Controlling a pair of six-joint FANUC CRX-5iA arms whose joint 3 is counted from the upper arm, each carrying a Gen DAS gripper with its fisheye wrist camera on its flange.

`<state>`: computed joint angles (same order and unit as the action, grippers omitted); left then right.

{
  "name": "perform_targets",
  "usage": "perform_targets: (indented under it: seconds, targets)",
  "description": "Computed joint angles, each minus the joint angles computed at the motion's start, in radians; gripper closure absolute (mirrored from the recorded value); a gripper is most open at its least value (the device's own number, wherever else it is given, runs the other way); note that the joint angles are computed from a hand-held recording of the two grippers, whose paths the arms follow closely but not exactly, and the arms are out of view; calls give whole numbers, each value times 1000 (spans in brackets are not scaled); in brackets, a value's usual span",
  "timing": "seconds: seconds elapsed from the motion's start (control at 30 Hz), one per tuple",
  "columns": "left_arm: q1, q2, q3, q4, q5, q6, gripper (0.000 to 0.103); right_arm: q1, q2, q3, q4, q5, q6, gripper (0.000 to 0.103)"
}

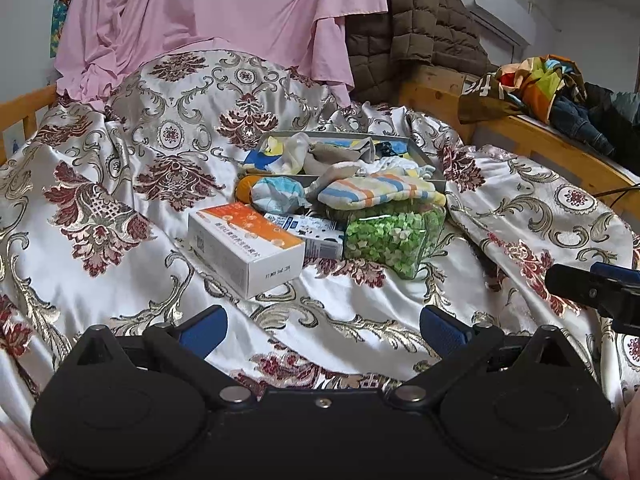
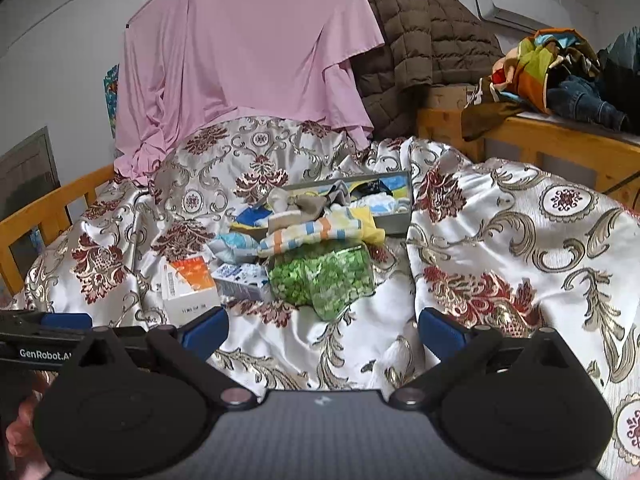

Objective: Organize soft objects
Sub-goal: 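Move the right tool toward the striped towel while the left tool approaches the pile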

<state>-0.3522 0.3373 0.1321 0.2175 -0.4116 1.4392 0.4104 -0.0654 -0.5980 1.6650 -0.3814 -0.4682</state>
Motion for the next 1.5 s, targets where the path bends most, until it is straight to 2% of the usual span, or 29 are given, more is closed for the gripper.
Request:
perform_targets:
  seconds: [0.17, 0.4, 0.63, 0.9, 1.07, 1.2, 1.5]
  targets:
    - [-8, -3, 6, -42, 0, 20, 1, 15, 0, -1, -48, 1, 30, 0]
    - [-19, 2, 44, -132, -42, 95, 1, 27, 5, 3, -83, 7, 65, 0]
    - [-29, 18, 124, -276, -139, 295, 1, 33, 23, 21, -112, 22, 98, 0]
    - [-20, 43, 183, -324, -204, 442, 1, 26, 83, 81, -154, 71, 187, 0]
    - [-8, 64, 216, -333, -234, 516, 1, -8, 126, 109, -103, 113, 149, 0]
    - [-3, 81, 241, -333, -248, 529, 1, -29, 160, 136, -76, 135, 146, 0]
    - [1, 178, 384, -400, -261, 579, 1, -132, 243, 213, 200, 215, -42, 0]
